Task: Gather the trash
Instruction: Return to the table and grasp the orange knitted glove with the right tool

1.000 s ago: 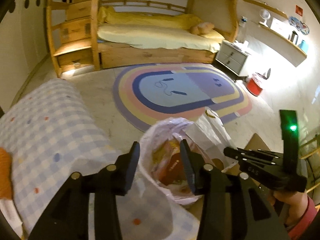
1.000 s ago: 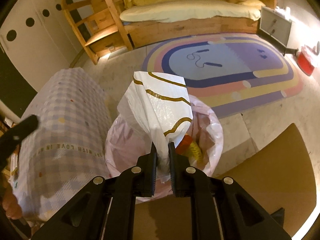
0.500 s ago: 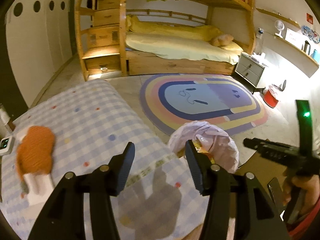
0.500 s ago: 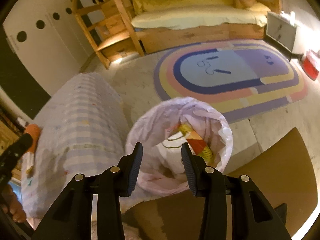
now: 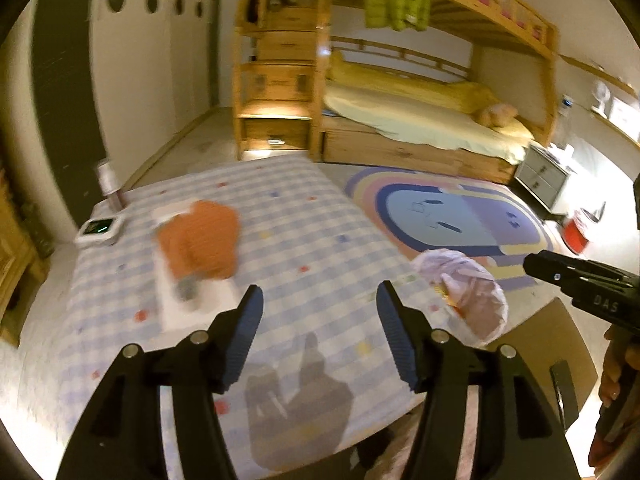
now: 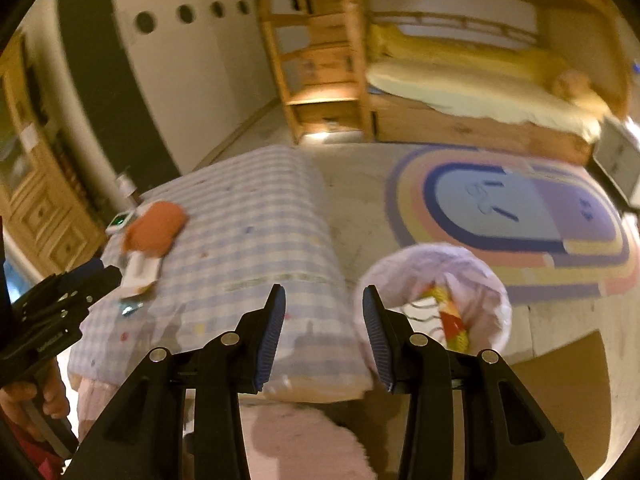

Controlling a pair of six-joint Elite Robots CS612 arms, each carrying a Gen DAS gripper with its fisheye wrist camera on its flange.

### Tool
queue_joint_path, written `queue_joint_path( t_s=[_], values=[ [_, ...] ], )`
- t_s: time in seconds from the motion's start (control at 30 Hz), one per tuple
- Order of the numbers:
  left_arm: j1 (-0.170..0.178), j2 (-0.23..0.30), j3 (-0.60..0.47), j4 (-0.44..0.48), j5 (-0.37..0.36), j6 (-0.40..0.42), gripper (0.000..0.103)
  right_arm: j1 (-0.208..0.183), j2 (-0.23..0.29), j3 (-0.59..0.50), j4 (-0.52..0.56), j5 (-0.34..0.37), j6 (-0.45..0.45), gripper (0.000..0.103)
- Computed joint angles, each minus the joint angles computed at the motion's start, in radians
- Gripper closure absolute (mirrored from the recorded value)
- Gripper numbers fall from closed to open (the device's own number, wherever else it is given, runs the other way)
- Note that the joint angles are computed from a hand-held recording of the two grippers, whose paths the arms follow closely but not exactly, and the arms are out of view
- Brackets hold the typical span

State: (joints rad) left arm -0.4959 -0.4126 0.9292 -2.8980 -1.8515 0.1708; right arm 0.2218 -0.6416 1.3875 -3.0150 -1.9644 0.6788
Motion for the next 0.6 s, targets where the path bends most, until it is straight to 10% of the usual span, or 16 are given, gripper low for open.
queue_joint_path(
  t_s=[0.6],
  values=[
    [0.094, 0.028, -0.05, 0.029, 0.193, -0.172, 0.038, 0.038, 0.203, -0.421, 0.131, 0.175, -0.259, 0.055]
  ],
)
